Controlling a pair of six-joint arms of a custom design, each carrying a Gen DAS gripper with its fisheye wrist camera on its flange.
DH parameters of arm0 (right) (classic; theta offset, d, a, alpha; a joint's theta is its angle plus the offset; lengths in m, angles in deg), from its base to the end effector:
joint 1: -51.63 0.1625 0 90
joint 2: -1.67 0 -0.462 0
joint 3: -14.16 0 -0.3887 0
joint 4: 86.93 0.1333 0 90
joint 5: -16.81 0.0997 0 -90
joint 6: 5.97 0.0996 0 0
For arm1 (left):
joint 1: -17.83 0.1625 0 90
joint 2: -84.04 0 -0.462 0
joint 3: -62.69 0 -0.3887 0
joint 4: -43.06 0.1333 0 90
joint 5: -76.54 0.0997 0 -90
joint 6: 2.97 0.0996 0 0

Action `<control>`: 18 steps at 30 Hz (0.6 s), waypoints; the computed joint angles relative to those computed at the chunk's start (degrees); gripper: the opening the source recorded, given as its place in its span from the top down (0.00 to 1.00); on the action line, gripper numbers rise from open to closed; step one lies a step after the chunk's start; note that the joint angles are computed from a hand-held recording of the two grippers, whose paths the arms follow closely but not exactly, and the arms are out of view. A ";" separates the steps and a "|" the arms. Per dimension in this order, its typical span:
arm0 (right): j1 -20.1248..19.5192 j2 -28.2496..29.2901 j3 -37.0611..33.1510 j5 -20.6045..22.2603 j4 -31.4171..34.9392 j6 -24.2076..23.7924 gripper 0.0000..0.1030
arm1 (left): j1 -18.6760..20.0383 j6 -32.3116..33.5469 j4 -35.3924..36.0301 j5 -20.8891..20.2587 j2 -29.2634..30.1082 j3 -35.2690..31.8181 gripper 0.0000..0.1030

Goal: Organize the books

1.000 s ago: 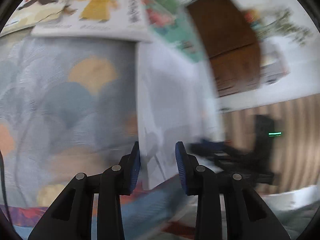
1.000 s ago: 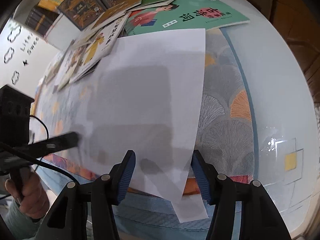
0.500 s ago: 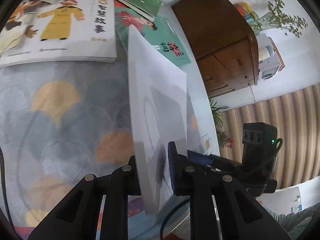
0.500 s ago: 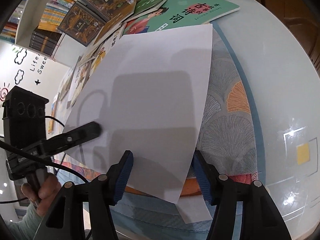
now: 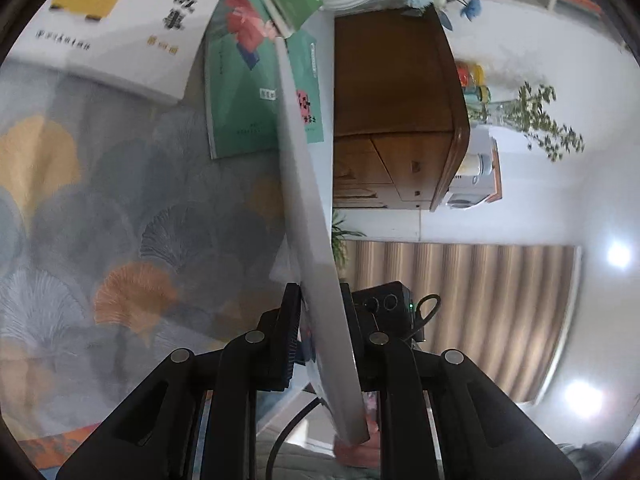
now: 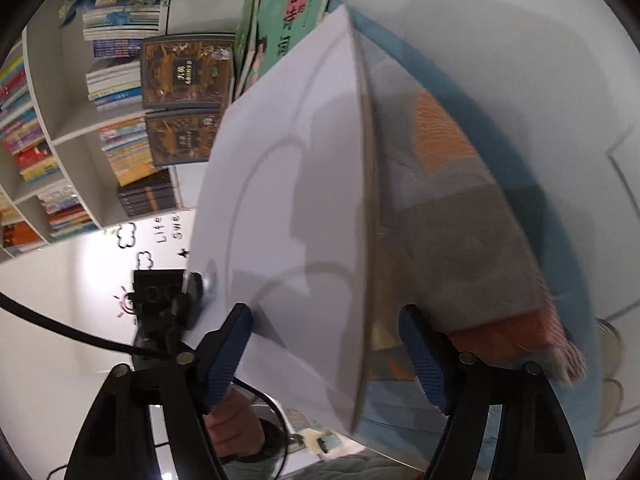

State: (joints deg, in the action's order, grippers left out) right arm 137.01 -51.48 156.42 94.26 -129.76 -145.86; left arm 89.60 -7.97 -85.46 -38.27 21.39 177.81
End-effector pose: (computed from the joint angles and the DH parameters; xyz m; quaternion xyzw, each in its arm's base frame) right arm 0.1320 -0.2898 0.0044 0.3134 0.8686 -0.3216 0.2094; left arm -0.0770 -0.5263 0.1528 -0.0858 -0.9660 -0.1591 0.1850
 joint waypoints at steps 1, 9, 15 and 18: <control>1.02 -0.09 -0.46 1.20 0.04 0.22 0.42 | -0.08 -0.02 0.22 0.86 -0.13 0.02 0.87; 17.89 -1.01 -10.49 30.28 19.04 -4.30 0.69 | -7.03 5.00 -0.46 18.80 -2.89 3.41 0.85; 27.65 1.80 -17.69 45.03 30.46 -4.95 0.69 | -14.68 10.18 -5.98 27.69 -6.79 8.62 0.84; 30.00 -0.05 -17.08 46.82 30.41 -5.77 0.68 | -16.77 11.62 -5.80 27.56 -8.38 8.62 0.84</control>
